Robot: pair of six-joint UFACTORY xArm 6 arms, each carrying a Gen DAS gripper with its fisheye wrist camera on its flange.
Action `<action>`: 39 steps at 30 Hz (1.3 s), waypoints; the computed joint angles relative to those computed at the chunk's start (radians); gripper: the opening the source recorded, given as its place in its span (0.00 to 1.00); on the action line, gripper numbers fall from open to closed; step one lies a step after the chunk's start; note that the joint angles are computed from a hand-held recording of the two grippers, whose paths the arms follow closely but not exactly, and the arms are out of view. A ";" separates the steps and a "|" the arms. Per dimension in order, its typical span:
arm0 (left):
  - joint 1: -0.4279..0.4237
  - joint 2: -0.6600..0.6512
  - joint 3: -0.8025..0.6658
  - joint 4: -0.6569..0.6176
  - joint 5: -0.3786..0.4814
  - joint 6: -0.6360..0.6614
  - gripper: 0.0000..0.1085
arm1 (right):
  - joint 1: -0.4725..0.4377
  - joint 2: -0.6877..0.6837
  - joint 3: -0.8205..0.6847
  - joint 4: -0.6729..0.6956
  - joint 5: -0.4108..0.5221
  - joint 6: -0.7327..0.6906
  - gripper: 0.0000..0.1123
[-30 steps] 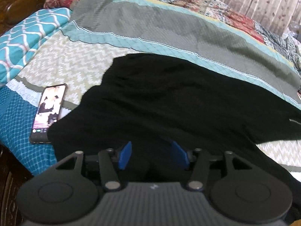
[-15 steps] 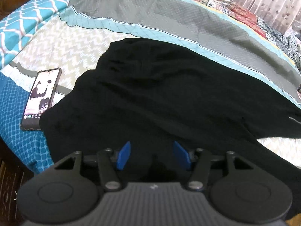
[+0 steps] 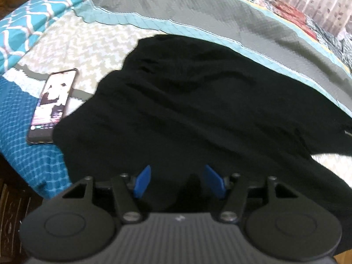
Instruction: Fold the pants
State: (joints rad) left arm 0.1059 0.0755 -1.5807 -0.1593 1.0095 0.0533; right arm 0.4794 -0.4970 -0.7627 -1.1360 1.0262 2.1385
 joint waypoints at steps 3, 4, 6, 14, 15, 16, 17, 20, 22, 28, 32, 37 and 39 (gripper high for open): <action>-0.011 0.001 0.008 -0.011 0.014 0.017 0.52 | 0.002 -0.114 0.125 -0.034 -0.066 0.228 0.55; -0.013 0.001 0.008 -0.014 0.019 0.020 0.52 | 0.001 -0.145 0.167 -0.057 -0.102 0.333 0.54; -0.015 -0.002 0.013 -0.019 0.021 0.024 0.52 | 0.002 -0.203 0.244 -0.126 -0.183 0.542 0.54; -0.006 -0.020 0.028 -0.017 0.019 0.015 0.53 | 0.035 -0.176 0.294 -0.280 -0.217 0.924 0.47; -0.006 -0.022 0.029 -0.019 0.020 0.015 0.53 | 0.020 -0.164 0.286 -0.290 -0.245 0.923 0.44; -0.006 -0.025 0.032 -0.020 0.020 0.014 0.53 | 0.013 -0.150 0.272 -0.274 -0.256 0.891 0.37; -0.006 -0.028 0.035 -0.021 0.020 0.014 0.53 | 0.000 -0.135 0.257 -0.251 -0.267 0.848 0.30; -0.006 -0.035 0.040 -0.021 0.019 0.014 0.53 | 0.019 -0.119 0.219 -0.174 -0.215 0.720 0.17; -0.003 -0.037 0.039 -0.015 0.018 0.013 0.54 | 0.094 -0.121 0.176 -0.112 -0.037 0.603 0.09; 0.000 -0.025 0.029 -0.010 0.033 0.007 0.55 | 0.101 -0.012 0.035 0.071 0.138 0.241 0.13; 0.007 -0.029 0.032 -0.015 0.032 0.034 0.55 | 0.151 0.039 -0.019 0.126 0.296 0.247 0.29; 0.011 0.001 0.006 0.003 0.039 0.019 0.56 | 0.223 0.027 -0.040 0.063 0.396 0.306 0.32; 0.007 0.010 0.000 0.002 0.046 0.020 0.56 | 0.231 0.030 -0.060 0.025 0.380 0.278 0.32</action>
State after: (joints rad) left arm 0.1133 0.0858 -1.5806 -0.1575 1.0559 0.0734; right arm 0.7103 -0.4670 -0.8224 -1.1111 1.4065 2.4164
